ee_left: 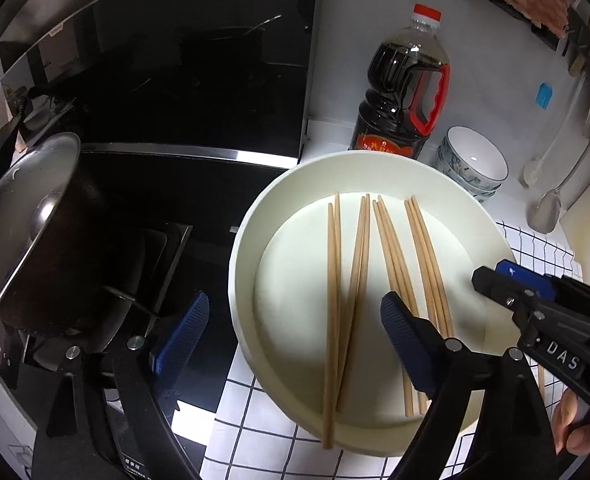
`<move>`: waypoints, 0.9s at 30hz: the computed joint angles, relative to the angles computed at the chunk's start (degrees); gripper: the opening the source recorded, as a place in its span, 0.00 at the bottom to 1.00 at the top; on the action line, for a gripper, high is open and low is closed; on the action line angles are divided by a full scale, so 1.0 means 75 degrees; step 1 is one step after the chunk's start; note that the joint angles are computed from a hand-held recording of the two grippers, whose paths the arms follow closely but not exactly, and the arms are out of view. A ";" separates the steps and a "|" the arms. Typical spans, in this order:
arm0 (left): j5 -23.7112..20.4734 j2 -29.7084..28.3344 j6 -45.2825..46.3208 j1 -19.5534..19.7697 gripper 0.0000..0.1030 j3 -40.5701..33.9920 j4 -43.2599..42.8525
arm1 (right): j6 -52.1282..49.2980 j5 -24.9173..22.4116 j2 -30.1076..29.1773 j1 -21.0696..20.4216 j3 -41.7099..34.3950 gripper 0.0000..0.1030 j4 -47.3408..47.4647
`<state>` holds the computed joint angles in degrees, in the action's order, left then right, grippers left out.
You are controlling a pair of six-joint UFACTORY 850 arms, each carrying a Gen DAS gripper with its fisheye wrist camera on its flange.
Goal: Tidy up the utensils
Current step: 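Carry the left tool's chopstick into the white dish and open while the right tool does likewise, then withdraw both open tools from the dish back over the last chopsticks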
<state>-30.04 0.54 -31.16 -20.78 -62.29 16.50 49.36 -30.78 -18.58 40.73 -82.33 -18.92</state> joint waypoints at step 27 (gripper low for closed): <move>-0.0604 0.0694 -0.1486 -0.1039 0.92 0.0197 0.1298 | 0.1553 0.0152 0.1830 0.0308 0.1945 0.60 -0.1119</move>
<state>-34.57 5.75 -42.31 -28.57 -60.81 26.23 61.01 -29.64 -4.85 43.04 -67.74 -27.31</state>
